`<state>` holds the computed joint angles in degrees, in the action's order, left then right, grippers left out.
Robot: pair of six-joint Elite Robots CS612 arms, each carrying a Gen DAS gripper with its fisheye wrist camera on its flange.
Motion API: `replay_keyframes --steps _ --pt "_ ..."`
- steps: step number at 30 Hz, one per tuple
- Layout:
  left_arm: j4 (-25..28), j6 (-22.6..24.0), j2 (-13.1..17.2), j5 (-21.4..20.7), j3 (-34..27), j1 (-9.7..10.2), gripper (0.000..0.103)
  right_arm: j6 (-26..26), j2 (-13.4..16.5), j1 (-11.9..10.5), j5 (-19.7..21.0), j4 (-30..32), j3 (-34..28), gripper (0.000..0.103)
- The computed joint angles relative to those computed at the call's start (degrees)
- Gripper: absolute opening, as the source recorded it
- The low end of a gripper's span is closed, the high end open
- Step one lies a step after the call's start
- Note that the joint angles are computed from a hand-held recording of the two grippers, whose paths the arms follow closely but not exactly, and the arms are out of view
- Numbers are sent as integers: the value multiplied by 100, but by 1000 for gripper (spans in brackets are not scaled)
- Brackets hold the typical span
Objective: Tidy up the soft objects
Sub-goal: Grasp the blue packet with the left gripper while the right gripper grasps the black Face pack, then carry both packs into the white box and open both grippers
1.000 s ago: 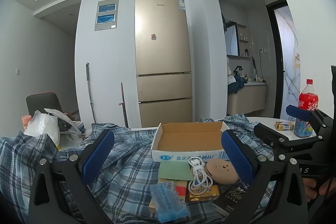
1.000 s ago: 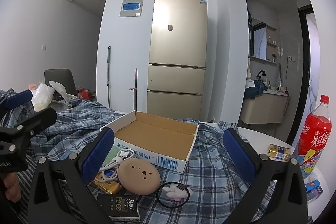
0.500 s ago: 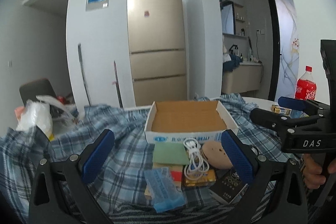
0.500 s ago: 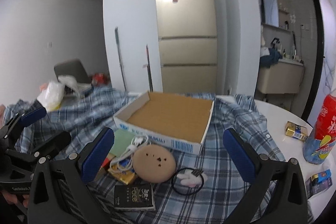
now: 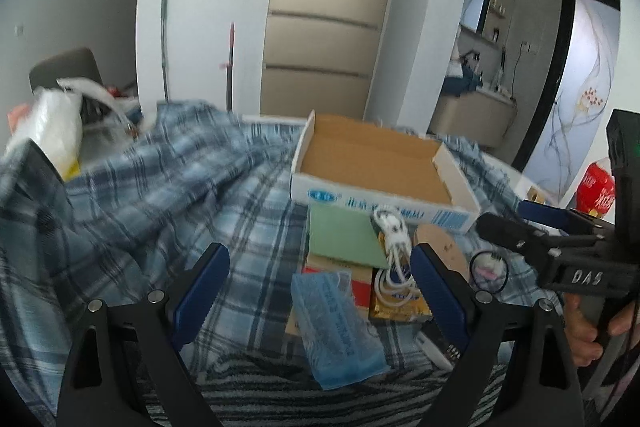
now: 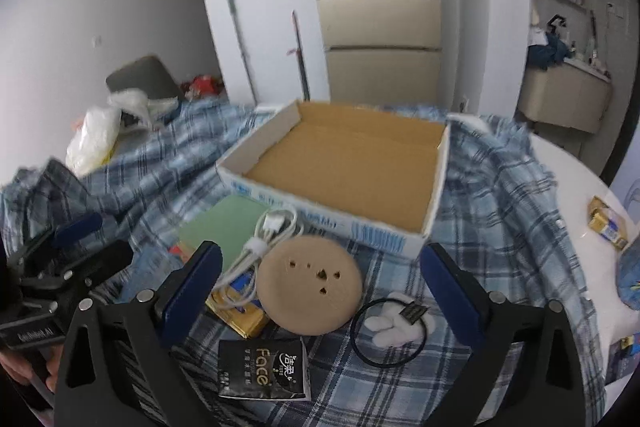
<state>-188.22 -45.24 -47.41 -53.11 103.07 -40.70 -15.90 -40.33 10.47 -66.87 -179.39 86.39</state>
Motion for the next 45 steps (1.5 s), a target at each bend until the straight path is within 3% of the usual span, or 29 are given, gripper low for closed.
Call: replay_keyframes --steps 4,8,11,16,18,20,22,23,25,27,28,31,38,43,45 --pt "124 -98 12 -162 -23 39 94 -391 112 52 -76 672 -202 91" --pt "697 -212 -11 -532 -132 108 94 -341 133 -1 108 1007 -263 89" --pt "827 -238 -12 -929 -157 172 84 -292 90 -24 140 813 -164 89" --pt "1065 -285 -11 -926 -196 157 83 -284 -10 -9 0 541 19 89" --pt "1161 -256 -4 -947 -233 158 76 -297 -44 11 -91 520 66 89" --pt "1257 -185 8 -1036 -274 167 57 -360 -76 35 -170 564 105 89" --pt "1325 -134 12 -1105 -297 173 48 -465 -112 50 -162 664 155 89" --pt "1310 -132 10 -1059 -289 161 38 -509 -123 56 -166 709 175 89" --pt "1268 -266 -16 -687 -224 92 35 -628 -151 88 -239 808 225 89" --pt "966 -361 -44 -73 -86 -30 34 -625 -134 120 -363 604 297 89" --pt "502 -237 -28 108 6 -79 34 -642 -122 135 -419 540 315 89" --pt "-213 112 34 514 90 -186 33 -804 -120 169 -457 850 283 89" --pt "-1450 1264 190 908 57 -357 33 -1042 -113 203 -459 1224 255 89" --pt "-1719 1596 237 1110 23 -433 33 -1198 -101 234 -497 1400 231 86" --pt "-1767 1617 239 1121 32 -437 33 -1231 -85 256 -604 1432 214 77"
